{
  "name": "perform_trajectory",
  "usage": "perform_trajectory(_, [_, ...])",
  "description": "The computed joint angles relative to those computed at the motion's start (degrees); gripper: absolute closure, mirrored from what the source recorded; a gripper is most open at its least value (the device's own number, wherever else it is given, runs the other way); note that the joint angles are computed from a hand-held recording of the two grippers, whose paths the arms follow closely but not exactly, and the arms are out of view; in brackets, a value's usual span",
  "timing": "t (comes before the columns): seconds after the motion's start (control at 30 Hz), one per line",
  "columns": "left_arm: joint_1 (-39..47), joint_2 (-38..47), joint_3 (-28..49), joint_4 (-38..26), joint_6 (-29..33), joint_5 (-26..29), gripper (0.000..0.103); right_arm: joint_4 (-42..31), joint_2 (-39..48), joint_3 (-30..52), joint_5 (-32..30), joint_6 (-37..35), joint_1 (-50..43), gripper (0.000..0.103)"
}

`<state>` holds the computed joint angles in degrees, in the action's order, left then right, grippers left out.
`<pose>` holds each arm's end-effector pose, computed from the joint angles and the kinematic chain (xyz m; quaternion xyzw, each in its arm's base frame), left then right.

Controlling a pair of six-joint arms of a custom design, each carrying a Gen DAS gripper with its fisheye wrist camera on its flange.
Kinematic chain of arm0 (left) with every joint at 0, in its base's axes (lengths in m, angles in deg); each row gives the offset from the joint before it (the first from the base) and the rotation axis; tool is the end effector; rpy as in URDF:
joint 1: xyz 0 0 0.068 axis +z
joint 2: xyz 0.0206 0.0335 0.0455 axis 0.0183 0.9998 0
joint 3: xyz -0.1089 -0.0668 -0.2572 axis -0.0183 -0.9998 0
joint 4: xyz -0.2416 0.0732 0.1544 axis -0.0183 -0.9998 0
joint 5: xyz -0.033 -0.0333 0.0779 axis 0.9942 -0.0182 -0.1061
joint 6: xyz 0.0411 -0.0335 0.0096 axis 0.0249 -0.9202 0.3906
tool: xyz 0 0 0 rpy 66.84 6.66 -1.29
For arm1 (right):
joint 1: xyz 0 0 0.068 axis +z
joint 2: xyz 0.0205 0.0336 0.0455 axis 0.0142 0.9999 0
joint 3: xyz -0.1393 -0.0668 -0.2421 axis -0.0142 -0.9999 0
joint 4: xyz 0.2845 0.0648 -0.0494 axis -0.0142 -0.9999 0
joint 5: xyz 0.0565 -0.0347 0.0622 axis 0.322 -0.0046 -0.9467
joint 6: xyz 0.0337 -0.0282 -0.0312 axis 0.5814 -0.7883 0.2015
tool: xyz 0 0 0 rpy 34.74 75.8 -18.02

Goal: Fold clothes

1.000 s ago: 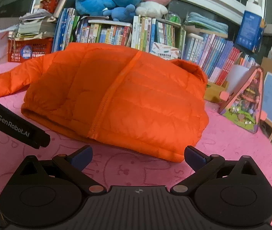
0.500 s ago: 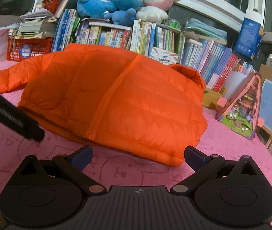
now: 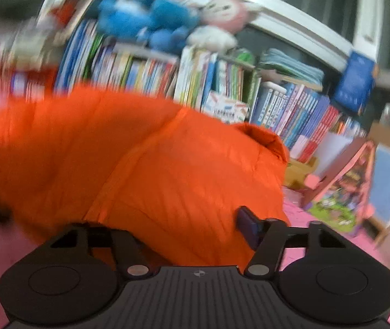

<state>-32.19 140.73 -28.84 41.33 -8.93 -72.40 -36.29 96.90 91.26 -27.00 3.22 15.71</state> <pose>0.2408 -0.1538 0.1964 0.1706 0.9048 -0.1000 0.3771 0.1694 0.0300 0.1611 -0.0157 0.8240 -0.1207 0.5534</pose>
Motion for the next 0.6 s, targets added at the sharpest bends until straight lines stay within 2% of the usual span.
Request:
perform_trajectory(0.07, [-1.5, 2.6, 1.3, 1.9, -0.3, -1.7, 0.0, -1.8, -1.9, 2.1, -8.2, 2.1, -5.6, 0.054])
perform_trajectory(0.17, [-2.1, 4.6, 2.1, 5.6, -0.2, -10.3, 0.0, -3.3, -4.7, 3.5, -15.9, 0.8, -11.5, 0.055])
perform_trajectory(0.3, [0.3, 7.5, 2.9, 11.1, -0.9, -21.2, 0.0, -4.1, -6.9, 2.9, -16.6, -5.3, -17.5, 0.053])
perform_trajectory(0.4, [7.1, 6.5, 2.5, 12.3, -2.7, -20.9, 0.0, -4.4, -5.8, 1.4, -19.6, -8.4, -25.6, 0.052])
perform_trajectory(0.47, [10.1, 5.4, 2.3, 11.6, -3.1, -21.7, 0.0, -1.7, -3.4, 0.1, -20.4, -9.9, -31.0, 0.053])
perform_trajectory(0.5, [11.4, 4.4, 1.9, 11.2, -2.5, -21.1, 0.0, -0.7, -2.8, -0.5, -20.2, -10.4, -33.5, 0.045])
perform_trajectory(0.53, [12.4, 2.6, 0.7, 10.7, -0.6, -18.9, 0.0, -0.9, -3.2, -1.2, -24.1, -11.1, -37.6, 0.036])
perform_trajectory(0.57, [13.5, 0.8, -0.4, 10.0, 1.4, -16.6, 0.0, -1.4, -3.6, -1.7, -29.5, -12.0, -42.3, 0.033])
perform_trajectory(0.6, [14.6, -1.0, -1.4, 9.2, 3.4, -14.3, 0.0, -1.9, -4.7, -2.4, -32.3, -12.8, -44.9, 0.033])
